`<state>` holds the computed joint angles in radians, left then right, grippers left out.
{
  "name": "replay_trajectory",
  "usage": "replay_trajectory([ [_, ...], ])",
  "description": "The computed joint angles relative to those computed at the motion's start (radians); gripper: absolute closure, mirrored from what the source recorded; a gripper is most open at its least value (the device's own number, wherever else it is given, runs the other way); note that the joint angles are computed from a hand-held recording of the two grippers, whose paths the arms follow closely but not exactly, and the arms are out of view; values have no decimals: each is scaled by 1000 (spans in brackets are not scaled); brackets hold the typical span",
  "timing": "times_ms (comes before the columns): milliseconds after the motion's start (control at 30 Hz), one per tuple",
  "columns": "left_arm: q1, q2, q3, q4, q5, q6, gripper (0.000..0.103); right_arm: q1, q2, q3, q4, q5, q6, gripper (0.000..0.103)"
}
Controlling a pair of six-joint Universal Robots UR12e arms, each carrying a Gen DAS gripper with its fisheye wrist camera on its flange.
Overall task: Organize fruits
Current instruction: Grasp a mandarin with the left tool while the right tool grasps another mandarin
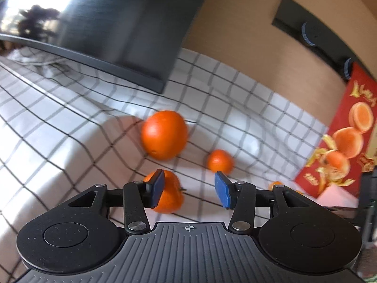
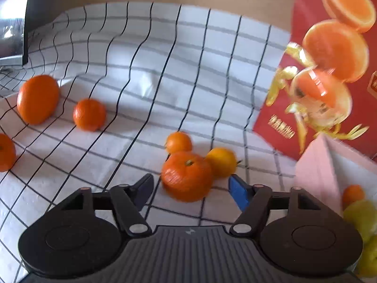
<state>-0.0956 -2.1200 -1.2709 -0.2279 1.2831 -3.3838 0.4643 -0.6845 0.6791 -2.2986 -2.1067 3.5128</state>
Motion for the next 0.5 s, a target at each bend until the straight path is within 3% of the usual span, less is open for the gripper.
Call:
replay_trajectory([
  [100,8,-1,-1,5,-54,-25,52,-3,-9,17,-17,25,16,55],
  [233,5,1,-5,8,-7,-39,53,-3,-50,78,-45,60,24,57],
  [367,-9,2,-1,-11,90,1,52,-1,-128,209,-123,128,-20,57],
  [500,-35,-4,13,-48,222,94,51,11,-230,383,-240,190,-88,57],
])
